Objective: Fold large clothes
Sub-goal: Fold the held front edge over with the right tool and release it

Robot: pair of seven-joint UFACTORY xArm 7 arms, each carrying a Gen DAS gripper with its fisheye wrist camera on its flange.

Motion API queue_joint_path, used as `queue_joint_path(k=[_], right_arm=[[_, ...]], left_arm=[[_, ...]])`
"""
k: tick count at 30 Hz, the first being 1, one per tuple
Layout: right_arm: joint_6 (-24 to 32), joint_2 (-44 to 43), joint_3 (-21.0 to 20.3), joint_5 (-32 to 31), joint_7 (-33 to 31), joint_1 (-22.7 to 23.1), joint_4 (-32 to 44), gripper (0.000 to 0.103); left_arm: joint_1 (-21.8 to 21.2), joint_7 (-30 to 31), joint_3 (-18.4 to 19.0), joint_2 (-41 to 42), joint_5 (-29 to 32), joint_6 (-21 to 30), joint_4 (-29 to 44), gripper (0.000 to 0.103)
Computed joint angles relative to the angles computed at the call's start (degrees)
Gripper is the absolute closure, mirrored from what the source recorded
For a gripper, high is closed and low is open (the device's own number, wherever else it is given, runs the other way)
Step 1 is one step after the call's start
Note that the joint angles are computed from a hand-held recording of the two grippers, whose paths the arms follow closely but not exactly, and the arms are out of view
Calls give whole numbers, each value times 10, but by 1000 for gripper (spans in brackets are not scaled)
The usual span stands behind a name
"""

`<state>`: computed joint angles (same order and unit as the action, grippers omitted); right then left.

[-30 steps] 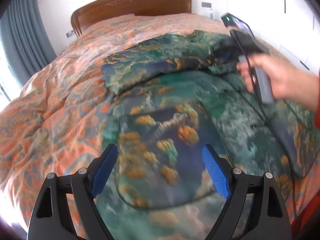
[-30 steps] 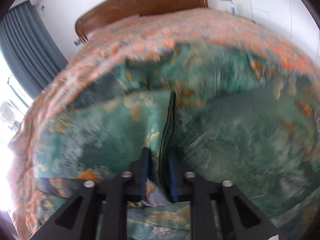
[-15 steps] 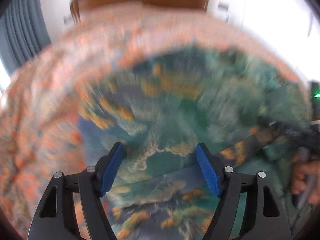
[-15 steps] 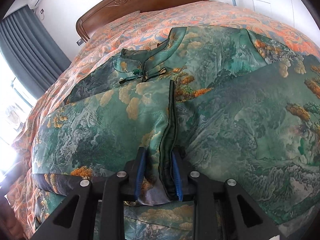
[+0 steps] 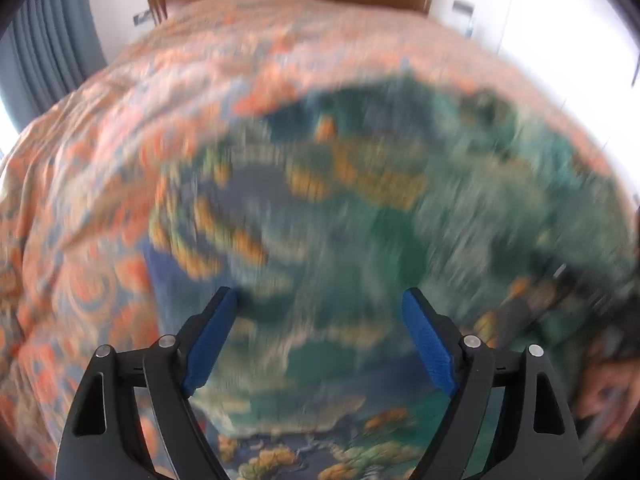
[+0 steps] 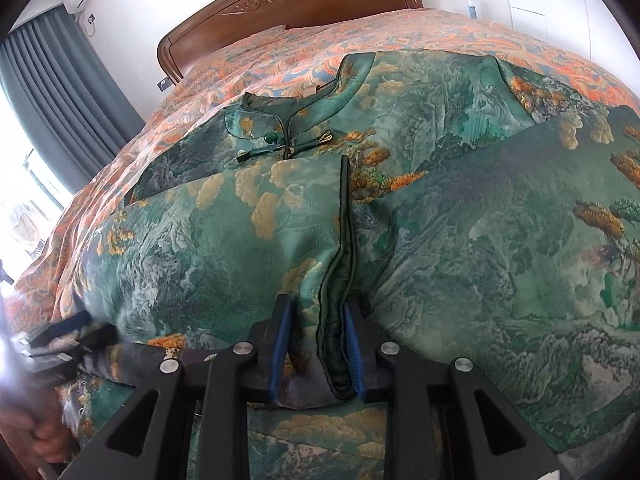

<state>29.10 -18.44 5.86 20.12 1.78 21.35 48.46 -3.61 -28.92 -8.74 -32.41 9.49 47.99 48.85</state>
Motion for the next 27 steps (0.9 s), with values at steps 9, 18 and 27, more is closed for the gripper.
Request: queue_joint_path(k=[9,18,27], right_arm=[[-10,-10,-9,21,-13,8,-12,77],[-32,-15,-14,43,-35,16,-29,77],[-34,-13,-5,20,-21,10,-27,76]], left_arm=[[42,-54,36,139,2,-33,86,13],[43,-71,46,158,26,-77,35,1],[45,-150,-24,69,168,33,38,3]])
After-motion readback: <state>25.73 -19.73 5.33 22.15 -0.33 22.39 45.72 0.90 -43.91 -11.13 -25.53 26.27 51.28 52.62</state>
